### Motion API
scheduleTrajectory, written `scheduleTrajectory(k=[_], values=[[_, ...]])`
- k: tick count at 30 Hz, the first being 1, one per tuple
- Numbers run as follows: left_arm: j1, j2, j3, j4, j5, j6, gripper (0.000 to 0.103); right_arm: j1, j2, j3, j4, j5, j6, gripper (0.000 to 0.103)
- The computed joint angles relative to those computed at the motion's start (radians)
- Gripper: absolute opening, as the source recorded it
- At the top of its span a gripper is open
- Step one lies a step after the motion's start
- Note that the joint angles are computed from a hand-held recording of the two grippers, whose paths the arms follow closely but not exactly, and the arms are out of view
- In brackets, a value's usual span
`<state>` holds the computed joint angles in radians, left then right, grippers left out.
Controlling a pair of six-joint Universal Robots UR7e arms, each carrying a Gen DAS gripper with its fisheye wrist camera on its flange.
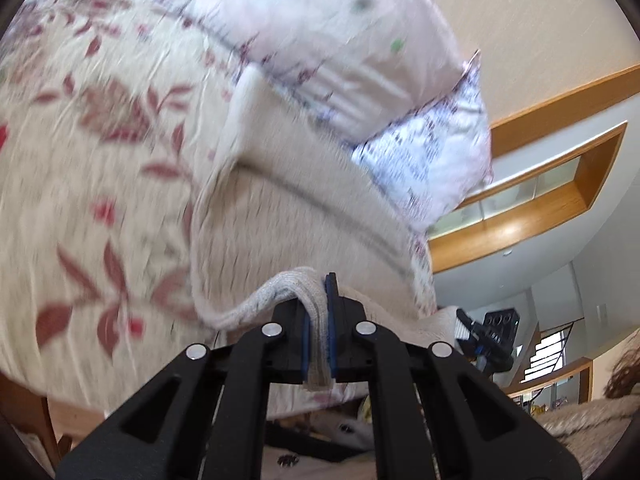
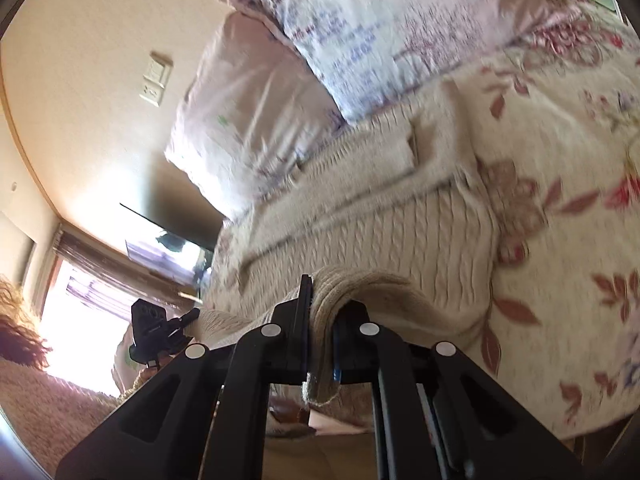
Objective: Fold small clothes
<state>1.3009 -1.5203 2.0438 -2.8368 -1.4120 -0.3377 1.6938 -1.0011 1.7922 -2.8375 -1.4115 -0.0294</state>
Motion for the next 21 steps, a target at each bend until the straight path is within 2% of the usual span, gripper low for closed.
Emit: scheduleTrajectory(k=[5, 10, 14, 21], values=[[0.016, 0.059, -0.088, -0.039, -0.026, 0.024, 0.006, -0.013, 0.023, -0.029, -0.094, 0.036, 0.035, 0.008], [0.033, 0.157, -0.230, -0.038, -0.030, 0.019, 0.006, -0.010, 0.076, -0.094, -0.161, 0.044, 0.046, 0.008], [0.045, 0.230, -0.331, -0.041, -0.041, 0.025, 0.006, -0.013, 0.142, -0.184, -0.185, 0.065, 0.070, 0.008], [0.077, 0.341, -0.480, -0.011, -0.043, 0.003, 0.006, -0.026, 0.239, -0.314, -0.176, 0.040, 0.118, 0.008]])
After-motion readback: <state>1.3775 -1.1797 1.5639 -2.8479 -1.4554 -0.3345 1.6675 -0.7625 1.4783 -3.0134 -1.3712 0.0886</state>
